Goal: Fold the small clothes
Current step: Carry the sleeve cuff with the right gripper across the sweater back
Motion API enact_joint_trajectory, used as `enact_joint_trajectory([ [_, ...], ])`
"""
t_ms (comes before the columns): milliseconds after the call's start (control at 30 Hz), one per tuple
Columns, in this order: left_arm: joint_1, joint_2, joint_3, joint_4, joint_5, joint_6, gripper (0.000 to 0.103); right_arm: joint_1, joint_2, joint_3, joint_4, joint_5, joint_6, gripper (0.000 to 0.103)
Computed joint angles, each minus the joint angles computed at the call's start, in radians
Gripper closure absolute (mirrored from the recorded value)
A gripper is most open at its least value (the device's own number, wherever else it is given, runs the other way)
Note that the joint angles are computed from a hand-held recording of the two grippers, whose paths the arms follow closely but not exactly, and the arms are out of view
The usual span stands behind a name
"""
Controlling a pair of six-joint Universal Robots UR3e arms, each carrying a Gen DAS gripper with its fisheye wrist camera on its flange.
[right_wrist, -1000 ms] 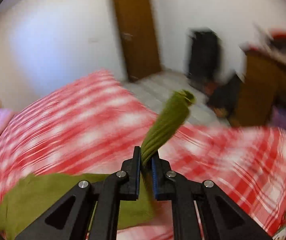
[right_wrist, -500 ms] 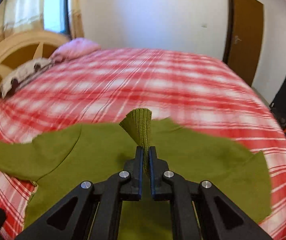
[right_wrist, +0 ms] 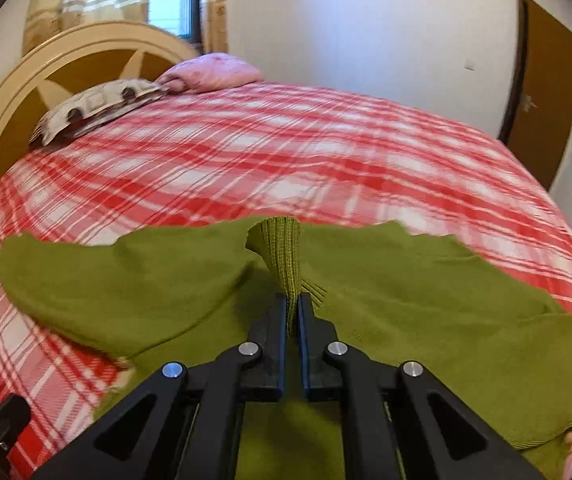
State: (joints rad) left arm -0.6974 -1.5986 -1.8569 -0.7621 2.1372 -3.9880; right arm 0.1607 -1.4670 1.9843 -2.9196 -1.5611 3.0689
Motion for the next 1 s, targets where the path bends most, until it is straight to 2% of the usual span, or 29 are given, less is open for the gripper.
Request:
enact_joint_trajectory([
  [67, 0.003, 0.006, -0.009, 0.001, -0.001, 0.003, 0.000, 0.045, 0.052, -0.017, -0.014, -0.035, 0.012, 0.098],
  [133, 0.006, 0.012, -0.017, -0.004, 0.002, 0.004, 0.000, 0.046, 0.090, -0.015, -0.004, 0.009, 0.031, 0.097],
  [167, 0.007, 0.015, -0.020, -0.007, 0.003, 0.002, 0.000, 0.046, 0.100, -0.023, 0.022, 0.021, 0.036, 0.093],
  [233, 0.014, 0.022, -0.026, -0.013, 0.002, -0.002, 0.000, 0.045, 0.082, 0.006, -0.003, 0.046, 0.029, 0.077],
  [267, 0.019, 0.024, -0.029, -0.012, 0.000, 0.000, 0.000, 0.017, 0.050, 0.020, 0.025, 0.126, 0.009, 0.060],
  [300, 0.021, 0.026, -0.030, -0.010, -0.002, -0.001, 0.000, -0.044, 0.000, 0.030, 0.117, 0.290, -0.021, 0.048],
  [400, 0.018, 0.011, -0.005, -0.019, 0.000, 0.007, 0.000, -0.189, -0.127, 0.069, 0.335, 0.594, -0.076, 0.047],
  [467, 0.010, 0.005, 0.009, -0.020, 0.012, 0.006, 0.000, -0.301, -0.256, 0.165, 0.330, 0.671, -0.081, 0.047],
  [567, -0.004, -0.017, 0.054, -0.042, 0.034, 0.022, 0.000, -0.483, -0.442, 0.262, 0.357, 0.685, -0.119, 0.047],
  [633, -0.013, -0.044, 0.095, -0.046, 0.052, 0.042, 0.000, -0.601, -0.540, 0.283, 0.406, 0.599, -0.188, 0.047],
  [700, -0.020, -0.092, 0.161, -0.037, 0.057, 0.079, 0.000, -0.713, -0.574, 0.297, 0.436, 0.535, -0.255, 0.048],
  [867, -0.041, -0.296, 0.427, -0.048, 0.045, 0.170, 0.000, -0.907, -0.593, 0.345, 0.574, 0.499, -0.450, 0.050],
  [1000, -0.023, -0.473, 0.688, -0.145, -0.016, 0.194, 0.000, -1.110, -0.757, 0.369, 0.905, 0.580, -0.757, 0.050],
])
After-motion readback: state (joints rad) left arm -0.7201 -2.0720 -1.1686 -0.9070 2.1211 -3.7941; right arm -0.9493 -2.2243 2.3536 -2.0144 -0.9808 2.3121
